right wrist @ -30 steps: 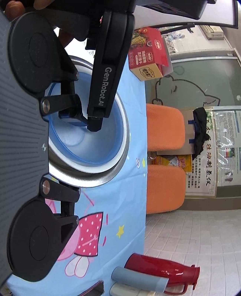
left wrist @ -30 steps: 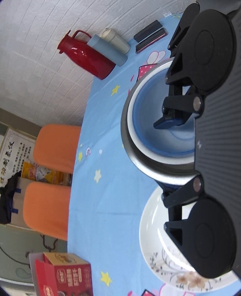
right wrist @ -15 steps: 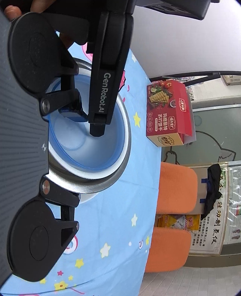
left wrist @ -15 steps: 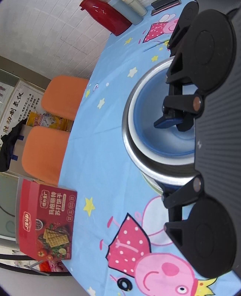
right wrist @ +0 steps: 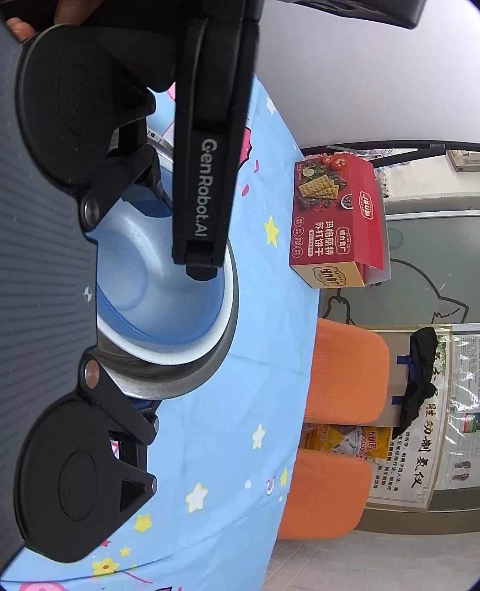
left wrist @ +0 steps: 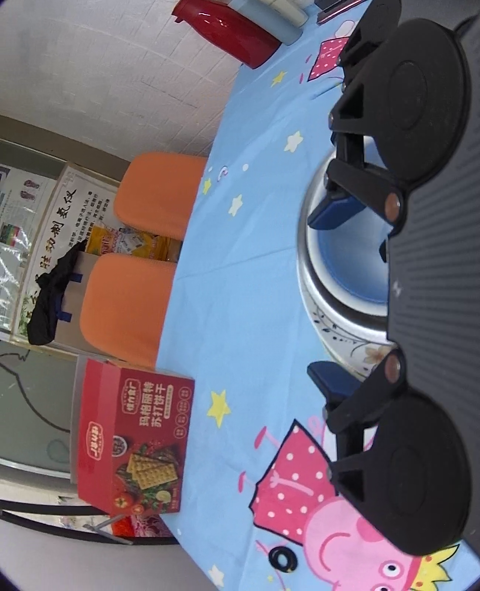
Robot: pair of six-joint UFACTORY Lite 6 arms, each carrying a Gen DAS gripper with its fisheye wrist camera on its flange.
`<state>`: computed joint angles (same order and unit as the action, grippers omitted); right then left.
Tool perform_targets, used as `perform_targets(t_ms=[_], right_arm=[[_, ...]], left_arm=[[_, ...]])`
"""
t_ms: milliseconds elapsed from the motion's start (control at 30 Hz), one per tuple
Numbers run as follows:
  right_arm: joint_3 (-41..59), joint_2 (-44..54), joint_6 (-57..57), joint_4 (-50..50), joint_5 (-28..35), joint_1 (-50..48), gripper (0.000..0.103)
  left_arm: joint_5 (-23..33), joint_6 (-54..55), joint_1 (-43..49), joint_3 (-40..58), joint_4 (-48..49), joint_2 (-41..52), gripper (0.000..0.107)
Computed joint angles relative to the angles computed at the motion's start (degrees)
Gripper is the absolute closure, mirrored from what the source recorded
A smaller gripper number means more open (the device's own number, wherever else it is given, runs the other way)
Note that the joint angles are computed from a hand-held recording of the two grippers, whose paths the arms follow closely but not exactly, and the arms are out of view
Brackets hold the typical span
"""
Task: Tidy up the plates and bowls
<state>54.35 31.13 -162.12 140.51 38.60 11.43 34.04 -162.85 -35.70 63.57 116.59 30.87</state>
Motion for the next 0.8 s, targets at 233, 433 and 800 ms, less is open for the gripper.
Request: perform_targets(t_ms=[233, 433, 800], right_arm=[[-2.51, -2.78, -0.07, 0.99, 4.50, -2.88, 0.000], [-4.21, -4.30, 2.86, -1.73, 5.00, -6.40, 0.000], [-15.52, -13.87, 6.13, -6.43, 10.53, -16.79, 0.000]], left_arm=[[1.96, -0.94, -0.05, -3.64, -1.49, -3.73, 0.029], [4.08, 0.76, -3.55, -4.74, -5.66, -4.92, 0.029], [14.74, 7.29, -17.55, -3.74, -18.97, -5.95, 0.028]])
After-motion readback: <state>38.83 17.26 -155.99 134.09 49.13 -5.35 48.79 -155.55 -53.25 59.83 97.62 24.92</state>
